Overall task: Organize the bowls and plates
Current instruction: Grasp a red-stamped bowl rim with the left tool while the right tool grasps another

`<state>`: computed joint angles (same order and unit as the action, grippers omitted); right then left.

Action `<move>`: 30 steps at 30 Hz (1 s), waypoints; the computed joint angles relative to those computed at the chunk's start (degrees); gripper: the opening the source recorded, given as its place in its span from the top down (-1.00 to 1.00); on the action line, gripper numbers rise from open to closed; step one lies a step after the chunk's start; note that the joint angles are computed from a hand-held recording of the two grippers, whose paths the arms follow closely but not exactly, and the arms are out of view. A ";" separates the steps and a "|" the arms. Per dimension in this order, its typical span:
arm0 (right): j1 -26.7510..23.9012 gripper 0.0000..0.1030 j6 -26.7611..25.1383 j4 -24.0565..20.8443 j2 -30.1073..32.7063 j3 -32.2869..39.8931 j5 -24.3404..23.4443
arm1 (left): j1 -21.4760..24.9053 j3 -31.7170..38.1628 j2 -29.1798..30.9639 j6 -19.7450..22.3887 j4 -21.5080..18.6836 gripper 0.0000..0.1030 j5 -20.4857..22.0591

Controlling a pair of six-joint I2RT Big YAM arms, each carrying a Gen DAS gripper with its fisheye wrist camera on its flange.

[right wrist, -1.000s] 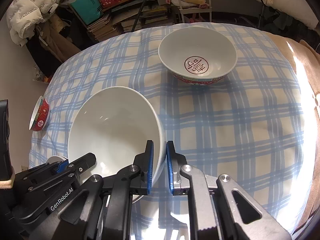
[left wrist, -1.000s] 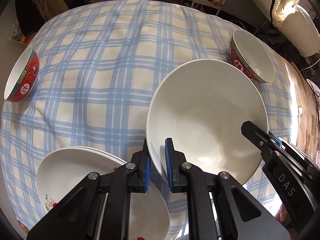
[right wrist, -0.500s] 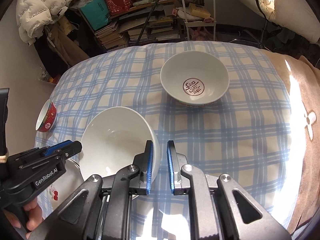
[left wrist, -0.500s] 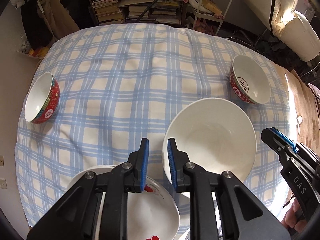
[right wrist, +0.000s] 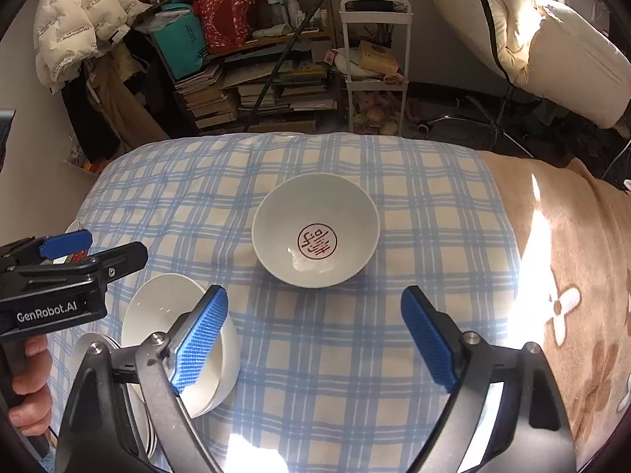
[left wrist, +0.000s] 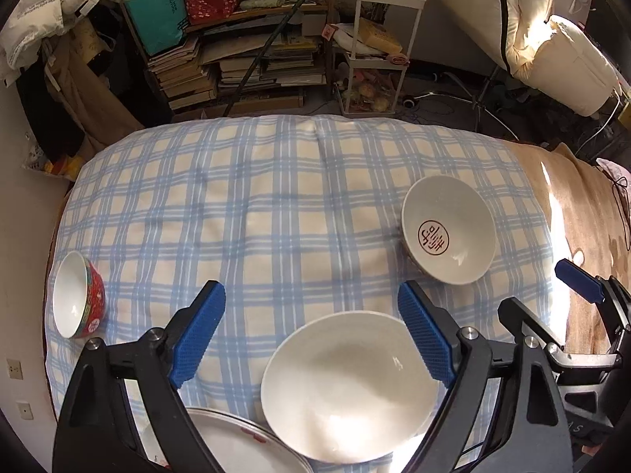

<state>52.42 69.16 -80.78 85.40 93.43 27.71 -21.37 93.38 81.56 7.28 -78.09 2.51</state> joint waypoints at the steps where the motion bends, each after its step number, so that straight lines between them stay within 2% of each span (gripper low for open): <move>1: -0.18 -0.88 -0.80 0.16 -0.17 -0.17 0.91 | -0.62 0.41 0.63 0.16 0.64 -0.72 -0.65; 4: -0.98 -0.90 -1.76 -0.07 -0.44 -0.58 3.12 | -2.22 1.71 2.74 0.18 2.53 -0.73 -3.09; 7: -2.33 -0.90 -1.60 0.34 -0.94 -1.82 3.32 | -2.91 5.01 6.41 1.57 0.66 -0.73 -2.26; 16: -8.31 -0.90 -3.52 6.87 -3.14 -8.95 -2.71 | -4.13 10.17 13.43 -0.24 -0.88 -0.73 1.50; 20: -10.65 -0.90 -4.89 9.84 -3.38 -11.56 -5.25 | -5.05 9.86 14.77 0.89 1.00 -0.73 -1.33; 23: -12.35 -0.89 -6.44 11.90 -3.37 -13.05 -7.59 | -5.19 10.17 16.10 1.96 0.20 -0.73 -0.03; 25: -13.09 -0.78 -6.57 12.98 -3.33 -13.80 -8.85 | -5.19 10.24 16.96 1.26 -0.02 -0.72 0.63; 27: -13.67 -0.58 -6.76 13.93 -2.96 -14.33 -10.78 | -5.18 9.96 17.45 0.41 -0.01 -0.66 0.67; 30: -14.22 -0.11 -7.14 16.66 -2.87 -15.61 -13.64 | -4.98 8.98 17.36 0.53 0.01 -0.35 3.45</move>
<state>38.20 62.02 -64.12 82.54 77.82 14.07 -26.35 102.36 98.92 7.81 -78.09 5.95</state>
